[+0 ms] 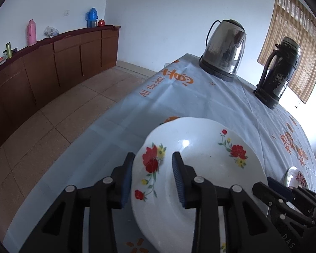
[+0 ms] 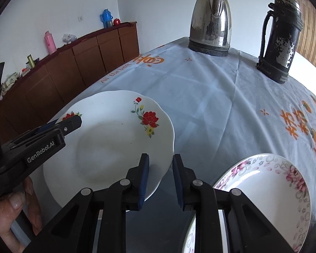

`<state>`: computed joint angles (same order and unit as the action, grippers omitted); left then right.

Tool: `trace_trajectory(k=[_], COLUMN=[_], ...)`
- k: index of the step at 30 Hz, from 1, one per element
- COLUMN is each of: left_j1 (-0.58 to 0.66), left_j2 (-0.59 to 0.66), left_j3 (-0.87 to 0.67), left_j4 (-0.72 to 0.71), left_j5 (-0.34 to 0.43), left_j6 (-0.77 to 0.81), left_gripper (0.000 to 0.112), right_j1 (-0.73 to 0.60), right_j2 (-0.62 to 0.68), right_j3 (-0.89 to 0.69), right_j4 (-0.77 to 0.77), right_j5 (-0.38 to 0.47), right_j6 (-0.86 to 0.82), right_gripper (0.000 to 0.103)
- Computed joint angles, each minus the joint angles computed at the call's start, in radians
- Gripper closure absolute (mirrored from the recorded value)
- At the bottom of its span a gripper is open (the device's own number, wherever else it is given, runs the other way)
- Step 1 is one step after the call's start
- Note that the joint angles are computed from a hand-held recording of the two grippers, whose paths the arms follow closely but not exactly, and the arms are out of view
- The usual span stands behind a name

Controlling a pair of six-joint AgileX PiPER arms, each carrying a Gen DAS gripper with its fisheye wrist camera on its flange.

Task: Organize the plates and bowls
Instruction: 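Close the left and right tools on the red-flower plate rim, then lift the red-flower plate with both tools and carry it over the plate stack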

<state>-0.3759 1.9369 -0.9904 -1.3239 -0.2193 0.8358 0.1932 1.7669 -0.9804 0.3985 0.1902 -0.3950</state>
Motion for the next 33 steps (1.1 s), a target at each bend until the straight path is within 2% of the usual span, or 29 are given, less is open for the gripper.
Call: trace_trajectory(k=[10, 13, 15, 21, 27, 33], left_j1=[-0.018, -0.033, -0.040, -0.040, -0.041, -0.055], left_j2=[-0.022, -0.033, -0.039, -0.051, -0.076, -0.084], left_j3=[0.035, 0.051, 0.059, 0.080, 0.119, 0.128], left_j4=[0.148, 0.211, 0.260, 0.399, 0.602, 0.646], left_j5=[-0.048, -0.076, -0.088, -0.099, -0.127, -0.143], left_j6=[-0.144, -0.199, -0.242, -0.374, -0.563, -0.592], left_gripper=[0.079, 0.079, 0.079, 0.079, 0.079, 0.079], right_j1=[0.004, 0.015, 0.013, 0.000, -0.026, -0.042], right_j2=[-0.063, -0.094, -0.110, -0.128, -0.146, -0.170], right_j3=[0.066, 0.088, 0.101, 0.124, 0.147, 0.176], right_j4=[0.179, 0.091, 0.098, 0.254, 0.560, 0.706], right_j5=[-0.054, -0.079, -0.088, -0.100, -0.100, -0.106], right_j6=[-0.173, -0.086, -0.092, -0.241, -0.550, -0.701], right_gripper=[0.078, 0.078, 0.078, 0.078, 0.079, 0.079])
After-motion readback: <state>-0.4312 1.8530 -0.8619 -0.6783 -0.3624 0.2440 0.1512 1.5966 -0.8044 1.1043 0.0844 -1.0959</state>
